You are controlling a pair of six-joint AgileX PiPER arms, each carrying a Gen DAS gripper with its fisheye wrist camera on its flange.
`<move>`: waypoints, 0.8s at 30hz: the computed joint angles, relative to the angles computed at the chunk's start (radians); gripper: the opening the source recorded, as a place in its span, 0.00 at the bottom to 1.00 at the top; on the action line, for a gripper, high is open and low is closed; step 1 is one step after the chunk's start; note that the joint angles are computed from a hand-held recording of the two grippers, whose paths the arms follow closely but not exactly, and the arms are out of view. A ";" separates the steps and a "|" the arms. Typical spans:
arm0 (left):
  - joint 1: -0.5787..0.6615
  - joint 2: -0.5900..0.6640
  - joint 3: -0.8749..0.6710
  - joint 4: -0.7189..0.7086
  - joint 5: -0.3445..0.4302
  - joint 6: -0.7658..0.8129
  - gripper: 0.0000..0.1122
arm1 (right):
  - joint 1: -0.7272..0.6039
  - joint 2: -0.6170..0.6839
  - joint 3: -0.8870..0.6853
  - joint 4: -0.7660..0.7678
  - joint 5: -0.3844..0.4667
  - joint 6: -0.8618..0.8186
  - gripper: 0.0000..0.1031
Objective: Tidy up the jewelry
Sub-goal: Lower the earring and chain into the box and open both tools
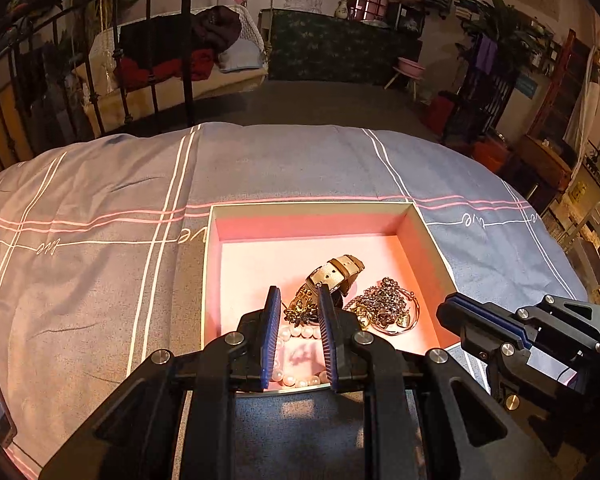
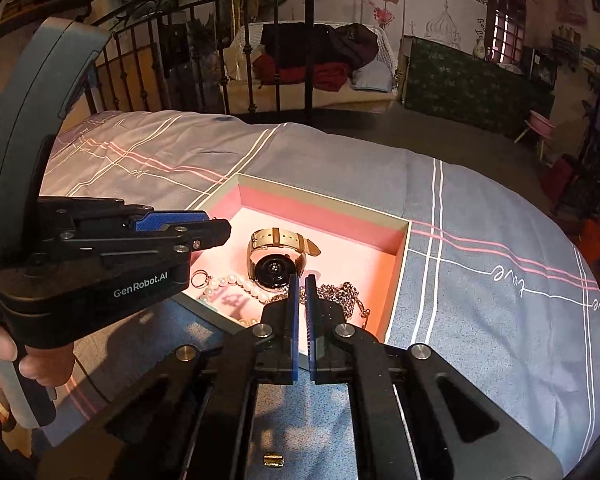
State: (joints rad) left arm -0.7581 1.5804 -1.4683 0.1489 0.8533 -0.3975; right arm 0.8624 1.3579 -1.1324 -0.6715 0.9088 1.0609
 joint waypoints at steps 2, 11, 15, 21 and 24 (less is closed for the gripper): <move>0.002 0.005 -0.006 0.002 0.007 -0.001 0.17 | -0.005 0.002 0.004 0.001 -0.004 0.002 0.04; 0.008 0.062 -0.065 0.020 0.055 0.003 0.17 | -0.035 0.004 0.012 0.004 0.008 -0.005 0.04; 0.012 0.084 -0.070 0.027 0.072 -0.001 0.17 | -0.041 0.005 0.019 -0.014 0.040 0.010 0.04; 0.015 0.089 -0.065 0.029 0.071 -0.005 0.17 | -0.058 0.000 0.031 -0.012 0.048 0.021 0.04; 0.025 0.083 -0.072 0.013 0.077 -0.012 0.65 | -0.069 0.006 0.027 0.015 0.053 -0.001 0.09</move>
State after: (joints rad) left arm -0.7329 1.6632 -1.5403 0.1622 0.9301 -0.4096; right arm 0.7933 1.3635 -1.1055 -0.6561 0.9618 1.0597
